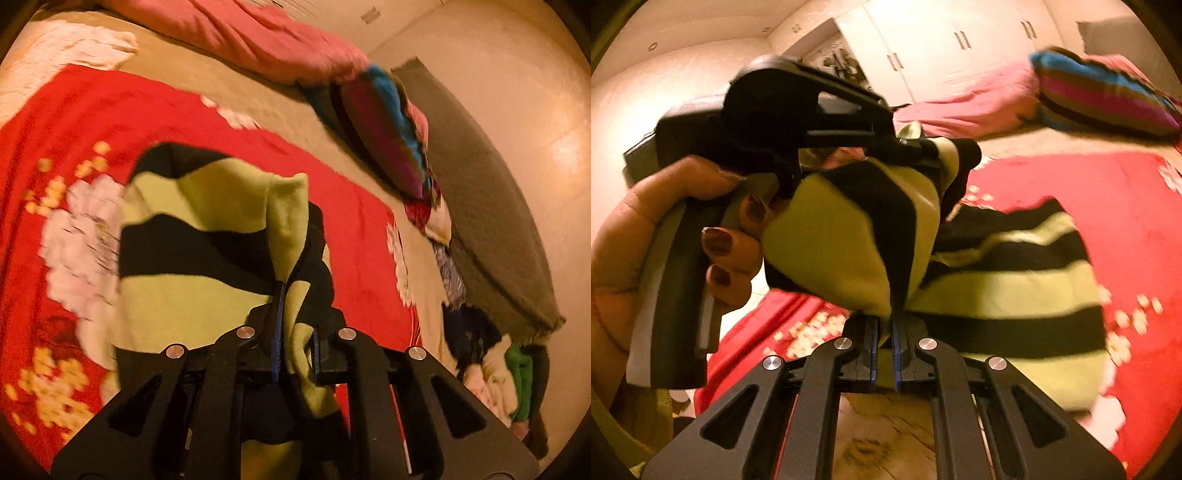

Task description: Fold small clothes

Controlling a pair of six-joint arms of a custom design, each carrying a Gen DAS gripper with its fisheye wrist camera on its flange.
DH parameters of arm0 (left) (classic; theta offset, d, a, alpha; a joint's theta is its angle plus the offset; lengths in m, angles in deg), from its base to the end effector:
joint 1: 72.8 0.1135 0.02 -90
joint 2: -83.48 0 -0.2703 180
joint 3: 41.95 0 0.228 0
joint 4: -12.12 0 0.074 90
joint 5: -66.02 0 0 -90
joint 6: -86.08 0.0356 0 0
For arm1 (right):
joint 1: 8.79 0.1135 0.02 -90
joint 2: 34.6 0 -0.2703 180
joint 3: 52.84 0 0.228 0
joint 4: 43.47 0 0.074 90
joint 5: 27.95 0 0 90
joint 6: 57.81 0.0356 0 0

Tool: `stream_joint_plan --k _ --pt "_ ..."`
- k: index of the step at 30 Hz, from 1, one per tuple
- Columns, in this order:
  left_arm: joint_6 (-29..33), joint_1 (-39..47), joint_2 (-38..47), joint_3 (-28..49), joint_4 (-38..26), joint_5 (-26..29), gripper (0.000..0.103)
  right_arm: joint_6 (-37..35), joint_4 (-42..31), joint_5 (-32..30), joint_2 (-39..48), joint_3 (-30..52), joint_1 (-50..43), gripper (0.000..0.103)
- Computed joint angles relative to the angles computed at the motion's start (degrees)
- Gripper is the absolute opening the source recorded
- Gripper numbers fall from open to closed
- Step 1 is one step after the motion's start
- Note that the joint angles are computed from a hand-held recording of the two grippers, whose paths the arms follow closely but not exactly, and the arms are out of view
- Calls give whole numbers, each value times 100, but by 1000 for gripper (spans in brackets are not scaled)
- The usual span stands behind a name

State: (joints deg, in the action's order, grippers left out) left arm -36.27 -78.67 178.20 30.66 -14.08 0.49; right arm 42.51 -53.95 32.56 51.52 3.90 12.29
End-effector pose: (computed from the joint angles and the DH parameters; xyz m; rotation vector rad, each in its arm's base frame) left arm 0.3210 -0.0478 0.2176 -0.3671 2.4502 -0.8137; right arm 0.2559 0.1174 0.2040 -0.4951 2.2522 0.8696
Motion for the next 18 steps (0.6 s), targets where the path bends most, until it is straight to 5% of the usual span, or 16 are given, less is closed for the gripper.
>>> stream_joint_plan --k 2,3,5,9,15,18 --pt "-101 -287 136 -92 249 58 17 -107 -28 -53 13 -159 -208 5" --pt "-156 -339 105 -229 427 134 38 -145 -54 -87 38 -267 -357 5" --pt "-165 -510 -84 -507 633 -140 51 -177 -130 -169 149 -376 -641 7" --pt "-374 -515 -699 -1254 1021 -623 51 -113 -223 -722 252 -592 -1203 10" --pt "311 -460 -1608 -2014 564 -2159 57 -473 -652 -930 216 -427 -1487 15" --pt "459 -435 -1760 -2436 615 -2488 57 -486 -1055 -1111 -122 -344 -1805 36"
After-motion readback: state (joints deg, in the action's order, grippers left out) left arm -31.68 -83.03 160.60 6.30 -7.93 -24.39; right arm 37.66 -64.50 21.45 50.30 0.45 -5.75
